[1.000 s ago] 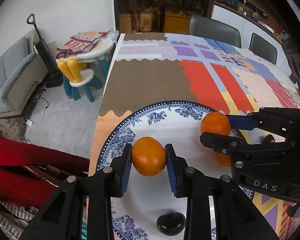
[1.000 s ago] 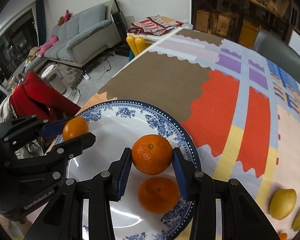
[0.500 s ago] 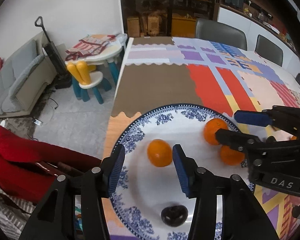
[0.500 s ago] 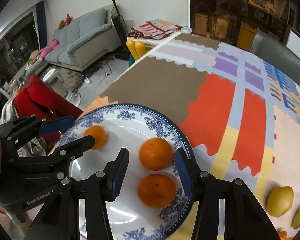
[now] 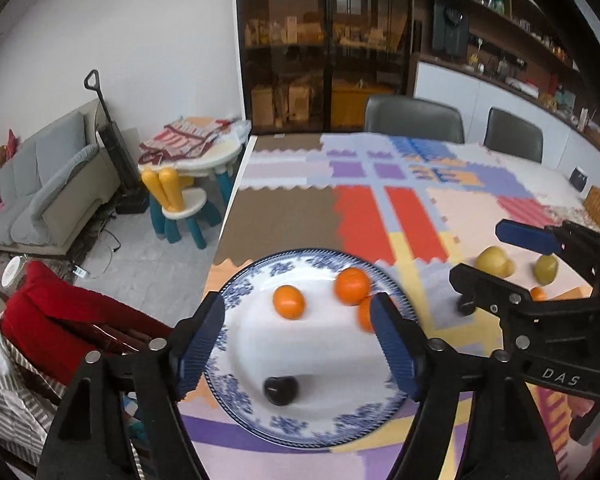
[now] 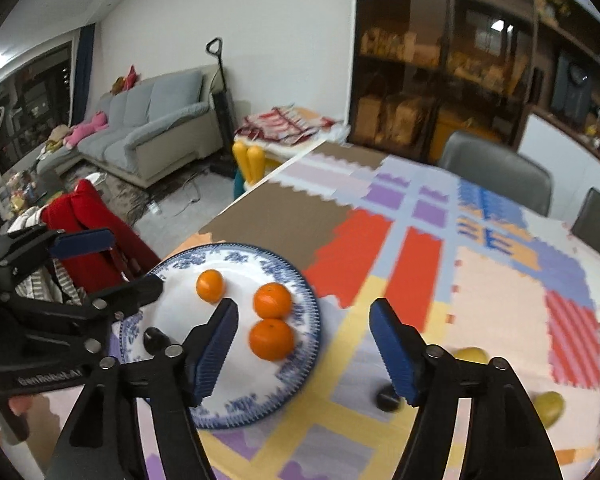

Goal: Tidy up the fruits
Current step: 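Open both tools to release the oranges onto the plate, then grasp the dark plum with the left tool while the right tool grasps a brown kiwi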

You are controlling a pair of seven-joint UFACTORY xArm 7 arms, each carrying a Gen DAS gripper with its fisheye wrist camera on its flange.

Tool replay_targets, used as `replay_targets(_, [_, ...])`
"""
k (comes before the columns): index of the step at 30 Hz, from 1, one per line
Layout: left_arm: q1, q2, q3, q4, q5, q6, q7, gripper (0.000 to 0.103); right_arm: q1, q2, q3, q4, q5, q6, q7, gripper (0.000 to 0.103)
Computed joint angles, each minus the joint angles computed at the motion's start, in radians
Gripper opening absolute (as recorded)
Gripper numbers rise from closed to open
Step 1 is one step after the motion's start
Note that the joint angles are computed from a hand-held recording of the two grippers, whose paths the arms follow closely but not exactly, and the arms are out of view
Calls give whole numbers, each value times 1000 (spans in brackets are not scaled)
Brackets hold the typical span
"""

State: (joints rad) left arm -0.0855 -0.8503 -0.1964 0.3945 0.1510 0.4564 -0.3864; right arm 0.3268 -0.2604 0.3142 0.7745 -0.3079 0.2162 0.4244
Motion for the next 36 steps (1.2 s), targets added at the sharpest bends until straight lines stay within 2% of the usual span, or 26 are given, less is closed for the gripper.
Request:
replay_targets(9, [-52, -102, -101, 11, 7, 36, -82, 83, -32, -251, -3, -158, 35, 2, -7, 79])
replay_targets(11, [-54, -120, -136, 10, 21, 37, -113, 86, -45, -316, -4, -197, 48, 10, -6, 79])
replay_targets(21, [-102, -158, -264, -11, 67, 55, -299, 87, -49, -537, -60, -373, 150, 68, -29, 79])
replay_targets(27, [-113, -94, -307, -5, 110, 10, -380, 88, -101, -643, -51, -459, 161, 104, -5, 79])
replay_targets(36, [-102, 128, -326, 52, 188, -84, -413, 90, -149, -695, -71, -535, 165, 149, 27, 79])
